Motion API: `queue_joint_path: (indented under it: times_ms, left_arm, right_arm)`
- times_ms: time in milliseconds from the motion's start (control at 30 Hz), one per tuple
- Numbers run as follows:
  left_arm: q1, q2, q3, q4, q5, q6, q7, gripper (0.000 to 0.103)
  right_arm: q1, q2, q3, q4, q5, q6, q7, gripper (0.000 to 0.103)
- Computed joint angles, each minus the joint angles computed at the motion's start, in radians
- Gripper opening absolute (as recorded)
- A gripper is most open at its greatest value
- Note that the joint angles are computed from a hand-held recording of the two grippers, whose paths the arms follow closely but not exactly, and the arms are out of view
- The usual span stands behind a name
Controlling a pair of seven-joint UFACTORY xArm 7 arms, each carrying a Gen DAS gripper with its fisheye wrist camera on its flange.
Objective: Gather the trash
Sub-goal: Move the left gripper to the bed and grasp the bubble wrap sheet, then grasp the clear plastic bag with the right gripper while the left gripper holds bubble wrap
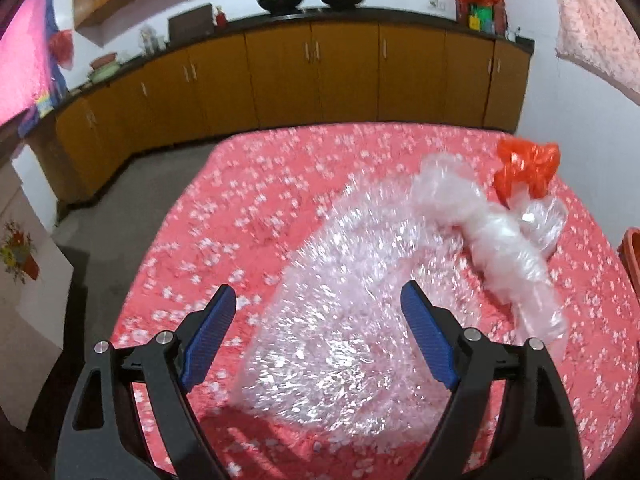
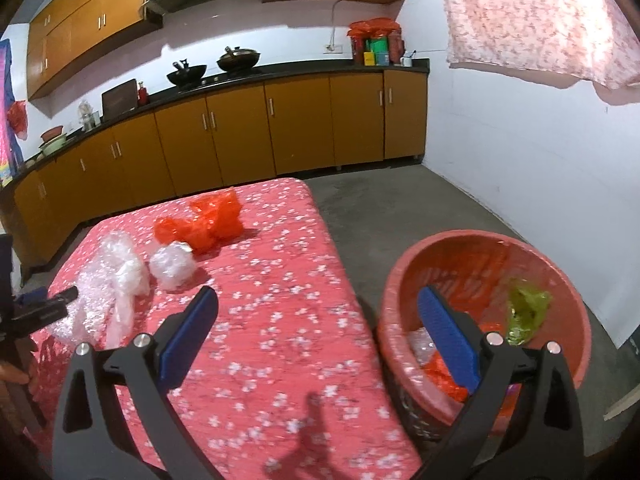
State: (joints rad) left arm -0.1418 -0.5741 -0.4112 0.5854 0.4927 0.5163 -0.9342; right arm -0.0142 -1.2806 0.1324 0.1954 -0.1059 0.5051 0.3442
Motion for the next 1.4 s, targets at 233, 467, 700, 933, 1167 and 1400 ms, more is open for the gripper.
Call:
queue_joint_path:
  times_ms: [233, 467, 700, 933, 1167, 1400]
  left_arm:
    - [-0.063, 0.065, 0.080, -0.001, -0.081, -0.029, 0.102, 0.064]
    - [-0.047, 0.054, 0.076, -0.016, -0.096, -0.053, 0.129, 0.019]
    - [0.022, -0.002, 0.064, -0.041, -0.055, -0.041, 0.111, 0.015]
    - [0.082, -0.078, 0.074, -0.079, -0.040, -0.044, 0.093, 0.015]
    - [0.128, -0.115, 0.084, -0.098, -0.047, -0.059, 0.111, 0.015]
    - [0.150, -0.134, 0.083, -0.105, -0.064, -0.077, 0.131, 0.015]
  right_arm:
    - [0.013, 0.070, 0.039, 0.031, -0.005, -0.026, 0.031, 0.098]
    - [0.037, 0.170, 0.080, 0.064, -0.017, -0.080, 0.071, 0.098]
    - [0.097, 0.310, 0.099, 0.110, -0.011, -0.162, 0.104, 0.088]
    - [0.193, 0.527, 0.119, 0.199, 0.011, -0.241, 0.119, 0.063]
    - [0.241, 0.711, 0.148, 0.289, 0.009, -0.279, 0.147, 0.052]
    - [0.232, 0.814, 0.185, 0.359, -0.050, -0.263, 0.183, 0.046]
